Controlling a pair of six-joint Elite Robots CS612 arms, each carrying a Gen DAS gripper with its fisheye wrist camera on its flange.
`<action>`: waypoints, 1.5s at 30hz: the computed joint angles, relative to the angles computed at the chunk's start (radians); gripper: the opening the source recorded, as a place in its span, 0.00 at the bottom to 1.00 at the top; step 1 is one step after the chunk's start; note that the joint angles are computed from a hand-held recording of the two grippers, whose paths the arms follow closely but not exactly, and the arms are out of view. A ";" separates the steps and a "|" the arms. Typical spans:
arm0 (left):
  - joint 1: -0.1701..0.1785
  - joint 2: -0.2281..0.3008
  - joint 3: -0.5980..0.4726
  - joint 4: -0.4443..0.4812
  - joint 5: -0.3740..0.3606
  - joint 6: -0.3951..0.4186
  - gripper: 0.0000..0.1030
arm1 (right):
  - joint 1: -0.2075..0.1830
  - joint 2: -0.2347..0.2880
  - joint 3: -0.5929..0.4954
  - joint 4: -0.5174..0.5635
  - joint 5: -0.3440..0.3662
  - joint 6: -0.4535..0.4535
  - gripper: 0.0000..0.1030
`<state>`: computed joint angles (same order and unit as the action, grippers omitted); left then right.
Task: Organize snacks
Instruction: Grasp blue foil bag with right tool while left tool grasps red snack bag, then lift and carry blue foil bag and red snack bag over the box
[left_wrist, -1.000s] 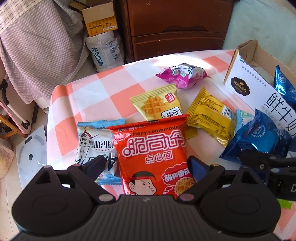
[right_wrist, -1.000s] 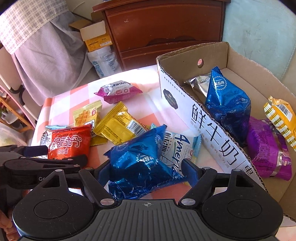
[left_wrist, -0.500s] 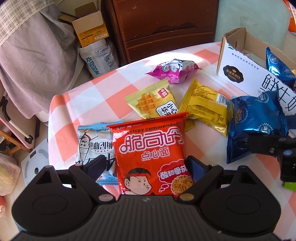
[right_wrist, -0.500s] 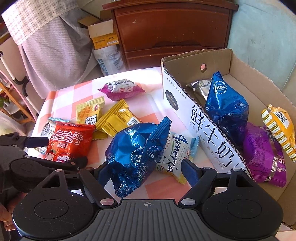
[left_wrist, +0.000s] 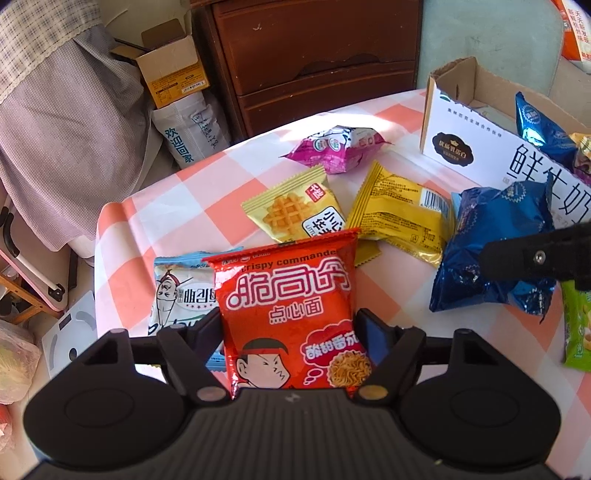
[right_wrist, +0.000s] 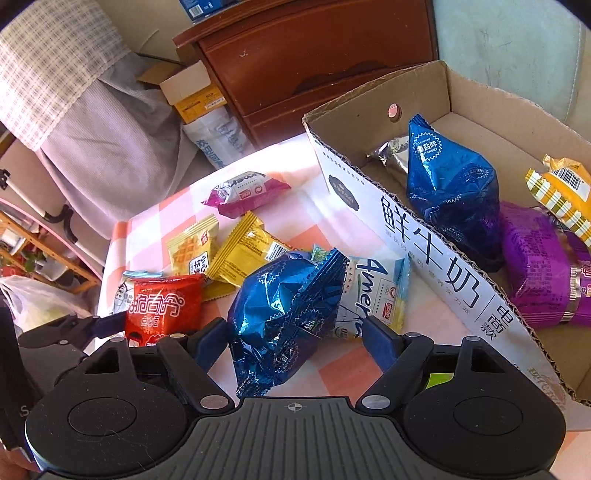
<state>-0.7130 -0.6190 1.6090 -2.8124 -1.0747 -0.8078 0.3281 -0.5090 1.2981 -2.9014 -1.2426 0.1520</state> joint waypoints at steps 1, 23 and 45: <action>-0.001 0.000 0.001 -0.003 0.000 0.003 0.69 | -0.002 0.001 -0.003 0.005 0.008 0.020 0.79; -0.029 -0.024 0.049 -0.046 0.132 0.029 0.66 | 0.020 -0.011 0.048 -0.143 -0.068 -0.168 0.56; -0.052 -0.018 0.003 -0.073 0.348 -0.020 0.66 | 0.035 -0.020 0.102 -0.466 -0.207 -0.254 0.56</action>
<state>-0.7649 -0.6372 1.6118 -2.8851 -0.7262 -0.8277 0.3632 -0.5295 1.4003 -3.3672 -1.4491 -0.1019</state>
